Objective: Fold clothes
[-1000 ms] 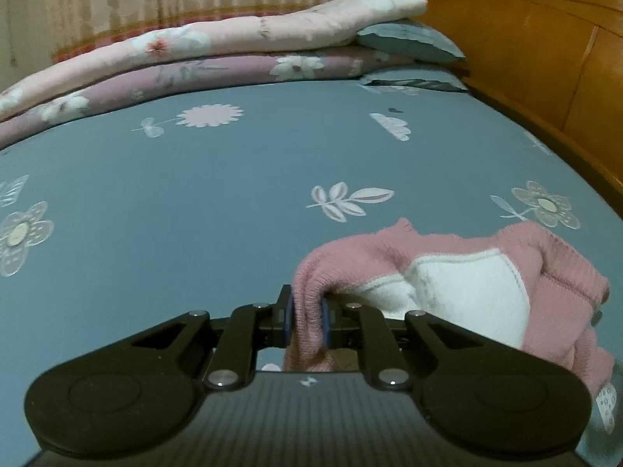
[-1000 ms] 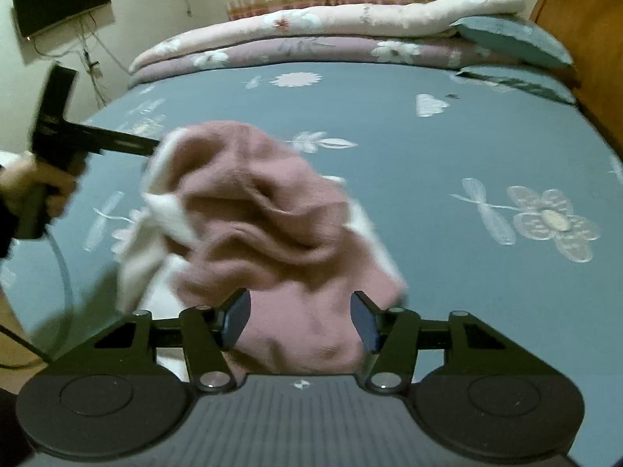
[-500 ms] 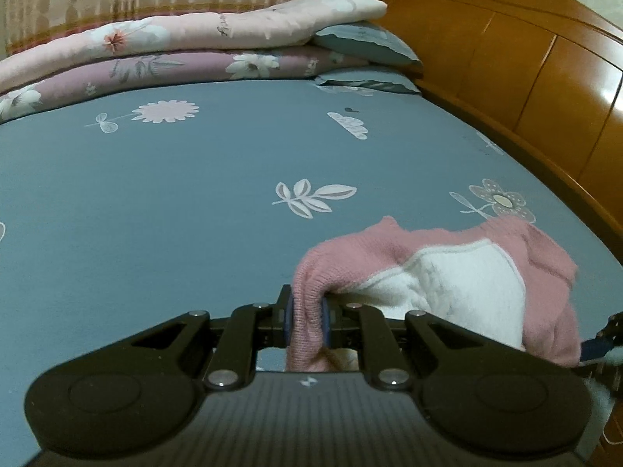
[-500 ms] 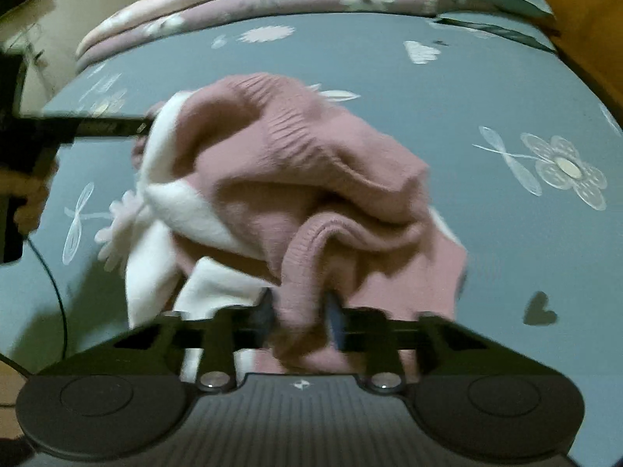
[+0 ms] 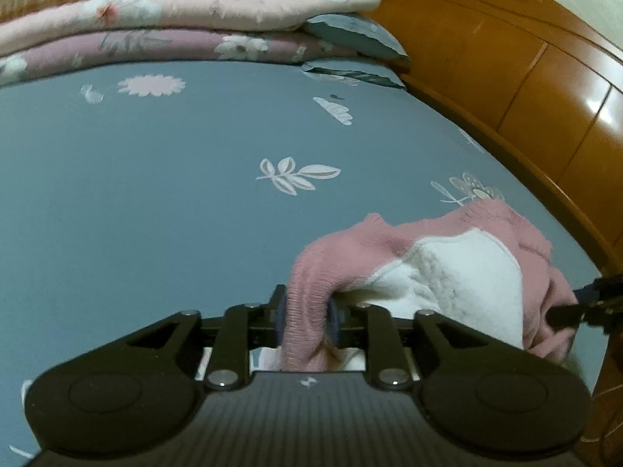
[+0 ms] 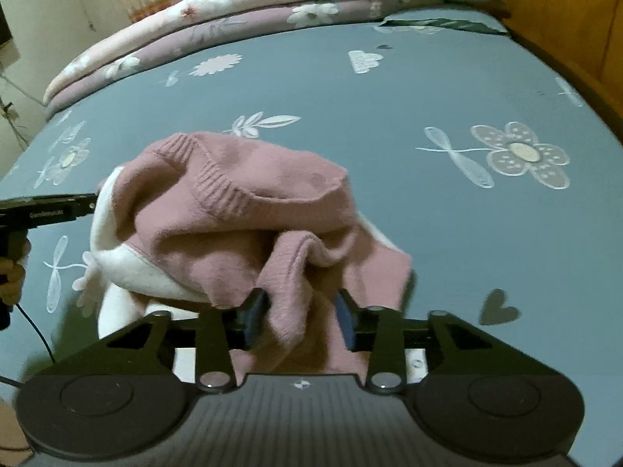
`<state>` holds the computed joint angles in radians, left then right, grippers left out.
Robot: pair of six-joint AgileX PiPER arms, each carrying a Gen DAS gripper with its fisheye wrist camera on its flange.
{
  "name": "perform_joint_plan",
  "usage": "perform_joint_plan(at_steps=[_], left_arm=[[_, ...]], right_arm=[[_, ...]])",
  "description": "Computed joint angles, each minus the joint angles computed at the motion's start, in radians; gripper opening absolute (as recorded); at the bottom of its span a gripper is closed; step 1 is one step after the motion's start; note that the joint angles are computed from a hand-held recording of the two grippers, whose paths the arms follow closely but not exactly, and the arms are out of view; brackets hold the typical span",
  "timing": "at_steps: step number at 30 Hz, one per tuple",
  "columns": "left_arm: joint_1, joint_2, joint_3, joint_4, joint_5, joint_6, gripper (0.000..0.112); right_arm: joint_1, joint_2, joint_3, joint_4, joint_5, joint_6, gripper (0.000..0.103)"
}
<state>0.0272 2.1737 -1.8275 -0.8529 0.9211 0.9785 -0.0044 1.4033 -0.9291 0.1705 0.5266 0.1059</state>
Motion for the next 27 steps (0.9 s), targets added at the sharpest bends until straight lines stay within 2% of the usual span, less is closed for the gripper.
perform_joint_plan(at_steps=[2, 5, 6, 7, 8, 9, 11, 14, 20, 25, 27], left_arm=[[0.006, 0.006, 0.002, -0.014, -0.004, -0.01, 0.032], [0.011, 0.039, -0.028, -0.022, 0.028, -0.066, 0.035], [0.012, 0.045, -0.031, -0.028, 0.04, -0.08, 0.035], [0.015, 0.045, -0.02, -0.047, 0.045, -0.076, 0.034], [0.017, 0.042, -0.007, -0.062, 0.048, -0.073, 0.031], [0.016, 0.029, 0.018, -0.068, 0.039, -0.068, 0.025], [0.006, -0.018, 0.091, -0.076, -0.009, -0.042, 0.014], [-0.017, -0.101, 0.202, -0.08, -0.112, -0.01, 0.012], [-0.056, -0.226, 0.304, -0.044, -0.253, -0.004, 0.011], [-0.099, -0.268, 0.305, 0.051, -0.318, -0.076, 0.011], [-0.115, -0.282, 0.307, 0.096, -0.341, -0.115, 0.011]], right_arm=[[-0.022, 0.037, -0.019, 0.1, -0.006, -0.089, 0.052], [-0.058, 0.06, -0.022, 0.217, 0.001, -0.225, 0.05], [-0.073, 0.06, -0.019, 0.259, 0.008, -0.277, 0.046], [-0.087, 0.058, -0.015, 0.292, 0.014, -0.322, 0.032], [-0.096, 0.054, -0.012, 0.302, 0.02, -0.35, 0.026], [-0.106, 0.049, -0.009, 0.301, 0.027, -0.373, 0.024], [-0.139, 0.04, 0.001, 0.337, 0.041, -0.449, 0.019], [-0.199, 0.025, 0.016, 0.38, 0.06, -0.552, 0.013], [-0.314, -0.007, 0.026, 0.447, 0.094, -0.729, 0.012], [-0.385, -0.054, 0.035, 0.507, 0.128, -0.846, 0.012], [-0.384, -0.064, 0.027, 0.483, 0.117, -0.855, 0.012]])
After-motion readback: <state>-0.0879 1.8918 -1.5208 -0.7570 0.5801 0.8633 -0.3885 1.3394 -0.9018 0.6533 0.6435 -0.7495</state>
